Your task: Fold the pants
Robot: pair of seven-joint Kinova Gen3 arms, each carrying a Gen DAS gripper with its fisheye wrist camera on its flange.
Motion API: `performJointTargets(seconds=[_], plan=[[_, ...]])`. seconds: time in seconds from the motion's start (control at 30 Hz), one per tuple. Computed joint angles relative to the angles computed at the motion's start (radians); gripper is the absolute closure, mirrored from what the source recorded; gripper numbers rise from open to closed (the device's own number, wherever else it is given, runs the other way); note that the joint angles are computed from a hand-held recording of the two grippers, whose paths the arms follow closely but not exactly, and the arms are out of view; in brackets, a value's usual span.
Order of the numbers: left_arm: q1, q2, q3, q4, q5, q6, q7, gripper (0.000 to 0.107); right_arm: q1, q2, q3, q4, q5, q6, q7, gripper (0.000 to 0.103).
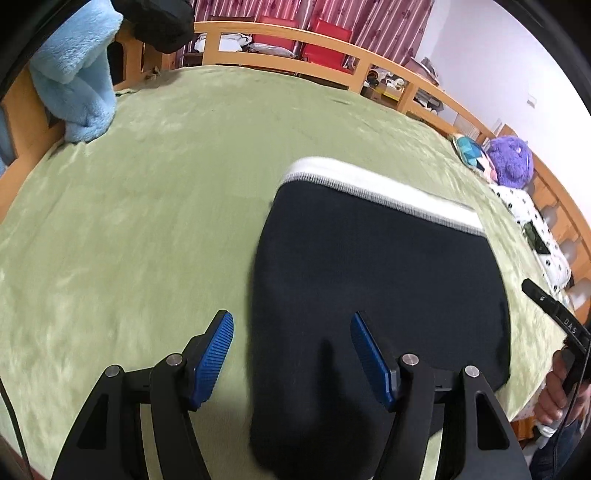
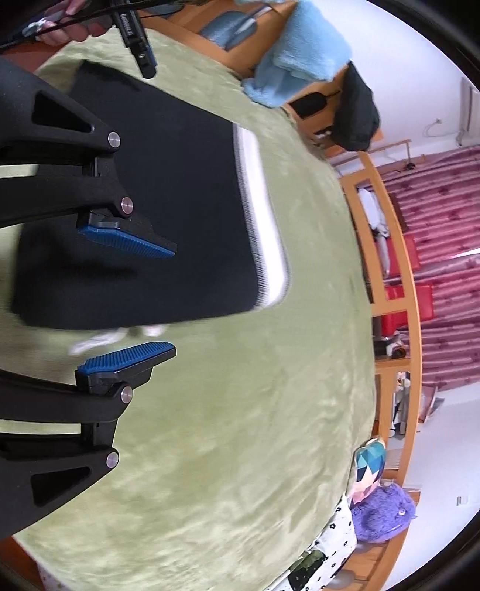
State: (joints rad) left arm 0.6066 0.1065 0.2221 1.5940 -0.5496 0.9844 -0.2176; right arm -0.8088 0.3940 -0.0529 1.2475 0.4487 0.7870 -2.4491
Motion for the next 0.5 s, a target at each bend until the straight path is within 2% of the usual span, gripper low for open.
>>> performJointTargets(seconds=[0.13,0.2,0.3,0.4,0.5], plan=[[-0.038,0.052,-0.023,-0.066,0.036,-0.049,-0.076,0.043,0.078,0.076,-0.031,-0.097,-0.102,-0.048,0.085,0.056],[-0.046,0.104,-0.037,-0.126,0.069,-0.029,-0.129,0.043,0.088,0.122,-0.032,-0.154,-0.138,-0.043,0.137,0.057],[-0.035,0.161,-0.066,-0.178,0.101,0.007,-0.164,0.043,0.082,0.215,-0.007,-0.256,-0.176,0.013,0.200,0.063],[-0.035,0.194,-0.089,-0.208,0.147,0.025,-0.196,0.043,0.084,0.244,0.017,-0.256,-0.195,-0.013,0.196,0.062],[0.000,0.216,-0.108,-0.247,0.132,0.076,-0.202,0.043,0.128,0.239,-0.007,-0.244,-0.265,-0.032,0.221,0.061]])
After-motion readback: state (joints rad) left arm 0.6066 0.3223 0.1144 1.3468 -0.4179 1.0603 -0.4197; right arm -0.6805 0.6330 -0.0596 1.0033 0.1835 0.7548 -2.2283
